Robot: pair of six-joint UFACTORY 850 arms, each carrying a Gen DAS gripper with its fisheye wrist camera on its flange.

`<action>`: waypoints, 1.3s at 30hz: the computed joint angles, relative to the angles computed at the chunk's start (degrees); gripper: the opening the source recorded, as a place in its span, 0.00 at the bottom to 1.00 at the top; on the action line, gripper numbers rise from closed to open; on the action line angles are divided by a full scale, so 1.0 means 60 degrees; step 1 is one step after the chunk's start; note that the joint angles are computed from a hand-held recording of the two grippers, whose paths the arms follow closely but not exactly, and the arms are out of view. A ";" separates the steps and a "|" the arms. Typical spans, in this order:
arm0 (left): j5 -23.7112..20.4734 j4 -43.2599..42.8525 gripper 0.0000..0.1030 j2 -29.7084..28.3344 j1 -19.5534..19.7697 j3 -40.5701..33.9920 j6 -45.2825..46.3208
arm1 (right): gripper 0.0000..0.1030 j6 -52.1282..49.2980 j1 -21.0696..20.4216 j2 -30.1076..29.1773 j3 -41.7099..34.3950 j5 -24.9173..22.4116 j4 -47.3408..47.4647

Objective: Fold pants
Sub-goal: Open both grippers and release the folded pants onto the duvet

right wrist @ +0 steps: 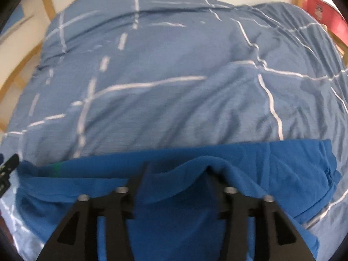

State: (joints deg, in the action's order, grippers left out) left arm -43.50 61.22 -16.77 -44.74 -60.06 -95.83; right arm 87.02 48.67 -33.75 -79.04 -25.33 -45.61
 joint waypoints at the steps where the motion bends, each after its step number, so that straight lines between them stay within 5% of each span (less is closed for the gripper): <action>1: 0.0113 0.0276 0.76 0.0194 -0.0124 0.0198 -0.0201 | 0.57 0.0071 0.0073 0.0154 0.0110 0.0077 -0.0185; 6: 0.0155 0.1565 0.76 0.1223 -0.1156 0.1137 -0.1425 | 0.57 0.1622 0.0509 0.1392 0.1352 0.0647 -0.2369; 12: 0.0220 0.2345 0.76 0.1633 -0.2505 0.1412 -0.2514 | 0.58 0.3496 0.1149 0.2890 0.2830 0.0220 -0.4732; 16: 0.0450 0.2831 0.76 0.1389 -0.3322 0.1216 -0.3163 | 0.58 0.5219 0.1711 0.4242 0.4396 -0.0510 -0.6077; 21: 0.0618 0.3771 0.76 0.0703 -0.4103 0.0671 -0.3969 | 0.58 0.5334 0.2286 0.5397 0.5796 -0.1746 -0.5845; 27: 0.1633 0.5387 0.76 -0.0183 -0.4386 0.0041 -0.5559 | 0.58 0.5917 0.2696 0.6521 0.7285 -0.2758 -0.6003; 32: 0.2140 0.4543 0.73 -0.1095 -0.4439 -0.0810 -0.4549 | 0.58 0.5719 0.2376 0.6848 0.8084 -0.1803 -0.6376; 39: 0.2083 0.2283 0.72 -0.1888 -0.4438 -0.1607 -0.2482 | 0.56 0.4074 0.1861 0.5928 0.7904 -0.0313 -0.6672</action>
